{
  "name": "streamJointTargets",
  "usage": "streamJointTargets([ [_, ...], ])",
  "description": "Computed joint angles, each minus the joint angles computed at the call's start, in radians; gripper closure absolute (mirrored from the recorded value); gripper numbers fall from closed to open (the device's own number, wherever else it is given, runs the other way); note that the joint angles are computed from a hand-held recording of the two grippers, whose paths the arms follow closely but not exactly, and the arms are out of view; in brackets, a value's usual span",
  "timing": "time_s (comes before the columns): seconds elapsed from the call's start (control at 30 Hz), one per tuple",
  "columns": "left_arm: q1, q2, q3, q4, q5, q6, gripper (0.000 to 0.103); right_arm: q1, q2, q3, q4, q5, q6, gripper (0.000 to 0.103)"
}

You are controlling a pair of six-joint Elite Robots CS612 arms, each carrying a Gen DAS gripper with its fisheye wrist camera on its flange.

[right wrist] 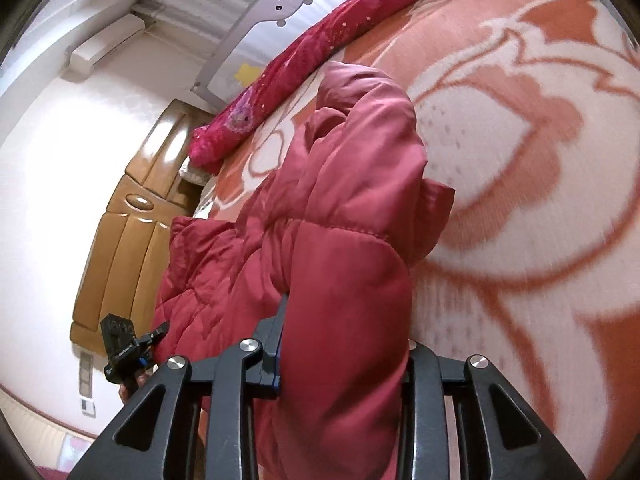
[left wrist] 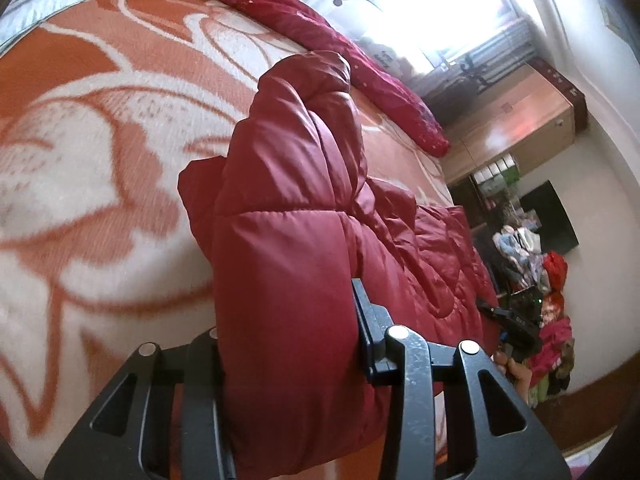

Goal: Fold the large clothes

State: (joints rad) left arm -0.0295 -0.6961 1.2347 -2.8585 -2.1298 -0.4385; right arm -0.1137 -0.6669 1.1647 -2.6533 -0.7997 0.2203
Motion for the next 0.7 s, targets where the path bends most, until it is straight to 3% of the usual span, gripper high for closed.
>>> streamJointTargets([
  [0.17, 0.001, -0.069, 0.148, -0.081, -0.014, -0.014, 0.067, -0.015, -0.081, 0.177, -0.082, 0.024, 0.016, 0.072],
  [0.3, 0.004, -0.102, 0.227, -0.139, -0.012, -0.033, 0.067, -0.018, -0.116, 0.255, -0.124, 0.029, 0.021, 0.072],
  [0.7, 0.006, -0.103, 0.279, -0.147, 0.032, -0.025, 0.066, -0.020, -0.125, 0.316, -0.160, -0.005, 0.032, 0.067],
])
